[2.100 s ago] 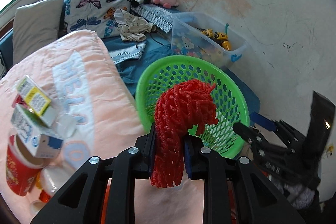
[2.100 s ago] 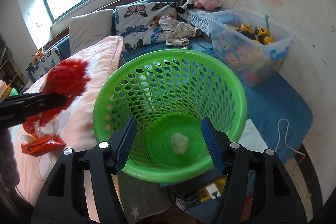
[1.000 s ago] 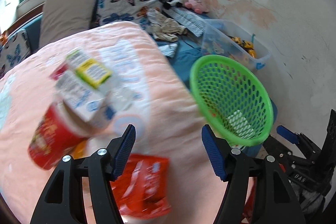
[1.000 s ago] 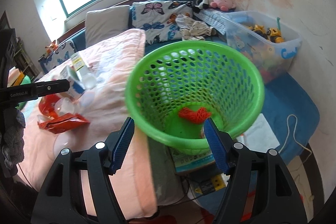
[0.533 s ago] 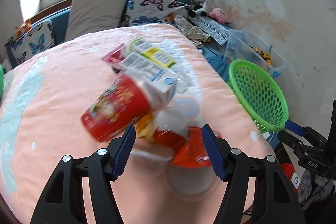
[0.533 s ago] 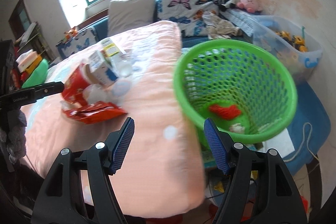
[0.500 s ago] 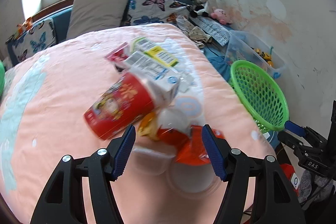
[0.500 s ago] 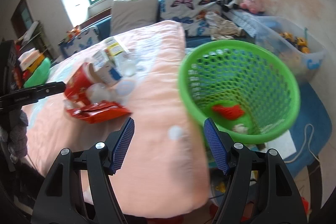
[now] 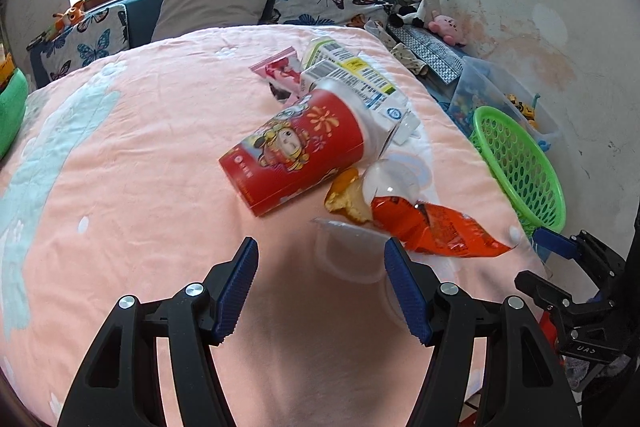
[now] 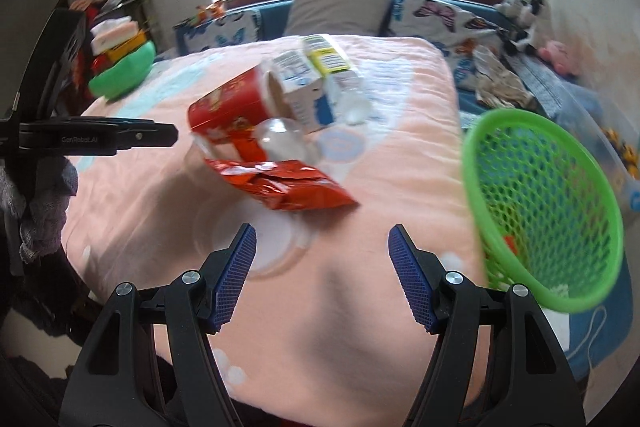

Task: Collect trash
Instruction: 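Move both tools back over the remaining trash on the bed, then grasp the orange chip bag with the right tool while the left tool grasps a clear plastic container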

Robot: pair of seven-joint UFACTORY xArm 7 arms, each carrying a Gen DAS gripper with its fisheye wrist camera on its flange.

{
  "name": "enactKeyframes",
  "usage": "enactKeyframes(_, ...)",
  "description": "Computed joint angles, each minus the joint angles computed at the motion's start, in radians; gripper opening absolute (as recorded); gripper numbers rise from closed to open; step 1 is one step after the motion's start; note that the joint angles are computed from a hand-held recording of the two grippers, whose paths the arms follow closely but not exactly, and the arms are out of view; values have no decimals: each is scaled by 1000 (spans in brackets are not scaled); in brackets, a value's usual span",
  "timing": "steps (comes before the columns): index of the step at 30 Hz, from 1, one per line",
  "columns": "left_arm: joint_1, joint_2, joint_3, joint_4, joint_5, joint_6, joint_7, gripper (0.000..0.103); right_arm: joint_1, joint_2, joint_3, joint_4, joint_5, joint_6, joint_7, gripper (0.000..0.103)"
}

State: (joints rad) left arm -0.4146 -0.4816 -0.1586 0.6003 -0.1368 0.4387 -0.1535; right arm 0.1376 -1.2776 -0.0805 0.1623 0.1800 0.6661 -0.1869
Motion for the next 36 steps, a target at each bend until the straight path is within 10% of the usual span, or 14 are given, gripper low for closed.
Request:
enactKeyframes(11,-8,16,17,-31,-14,-2,33,70,79,216,55,38,-27,-174,-16,57)
enactKeyframes(26,-61,141,32,24,-93,-71,141,71,78,233,12,56,-6,-179,8,22)
enactKeyframes(36,-67,199,29,59,-151,-84,193,68,85,216,0,61,15,-146,-10,25)
